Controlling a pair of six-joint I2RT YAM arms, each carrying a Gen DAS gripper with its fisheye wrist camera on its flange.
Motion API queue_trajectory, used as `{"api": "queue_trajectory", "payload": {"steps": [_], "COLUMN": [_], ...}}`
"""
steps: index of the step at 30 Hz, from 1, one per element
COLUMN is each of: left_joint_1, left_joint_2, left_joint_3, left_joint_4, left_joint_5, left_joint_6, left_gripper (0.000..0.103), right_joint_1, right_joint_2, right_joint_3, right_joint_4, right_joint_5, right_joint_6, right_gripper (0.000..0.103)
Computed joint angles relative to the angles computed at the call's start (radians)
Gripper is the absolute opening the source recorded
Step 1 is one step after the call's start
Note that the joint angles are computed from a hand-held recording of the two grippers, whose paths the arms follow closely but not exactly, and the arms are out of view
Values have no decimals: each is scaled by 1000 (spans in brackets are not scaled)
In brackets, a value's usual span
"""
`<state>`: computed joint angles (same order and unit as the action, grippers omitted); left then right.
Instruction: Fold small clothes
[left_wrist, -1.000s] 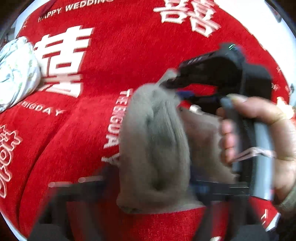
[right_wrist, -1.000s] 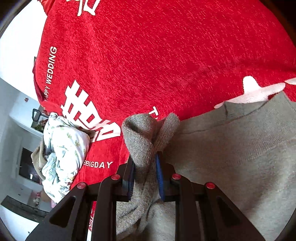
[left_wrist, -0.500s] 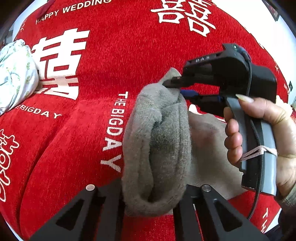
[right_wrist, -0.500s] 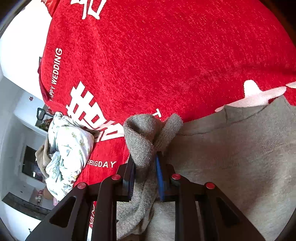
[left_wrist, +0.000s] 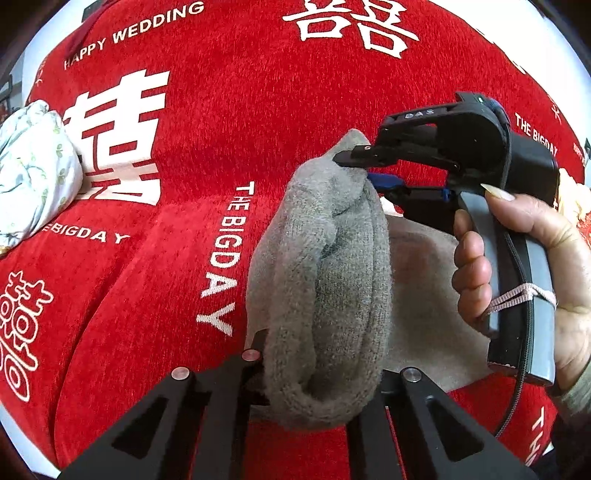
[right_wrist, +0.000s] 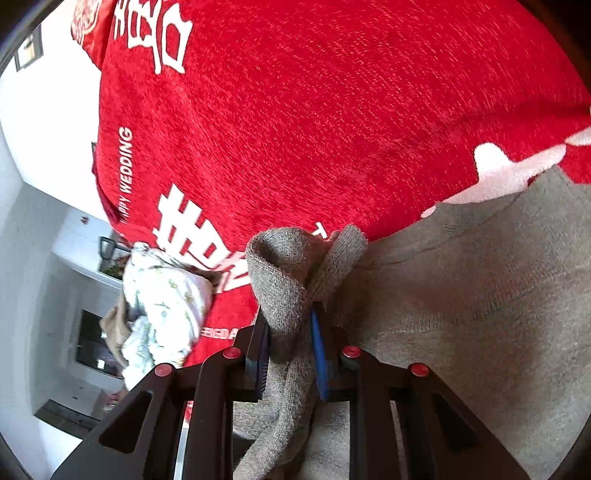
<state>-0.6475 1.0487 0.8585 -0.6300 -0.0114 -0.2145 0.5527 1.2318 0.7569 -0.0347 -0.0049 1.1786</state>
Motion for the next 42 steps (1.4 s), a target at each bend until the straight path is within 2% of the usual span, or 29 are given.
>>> {"api": "queue_trajectory", "payload": {"steps": [5,12,16,22,29,35,42], "left_joint_1": [-119,-242,-318,-413,-498,-550,-575], "left_joint_2": [26,76,116,173,263,338,393], "left_joint_3": [37,84,122,197,304,386,414], "left_joint_4": [-42,-79,-105,-138,-188,-214,-204], "left_joint_5": [-118,-228,-289,-332,-352,-374,-362], "left_joint_6": [-70,-120,-152,-190,-236,-250,-282], "left_gripper": [9,9,9,9,9,9,9], "right_joint_1": [-47,-106,-145,-205,-264,-360,-452], "right_joint_2": [-95,-197,-206,-295,-331,-366,-408], "right_joint_3": [-117,-188,-189,-137,-27,-8,-51], "right_joint_4": [90,79,78,-83,-308,-383,-383], "right_joint_5": [-64,-123,-152,-170,-166,-212,-304], "right_joint_6": [7,-47,-56,-135,-289,-383,-391], "right_gripper": [22,22,22,22,21,16,14]}}
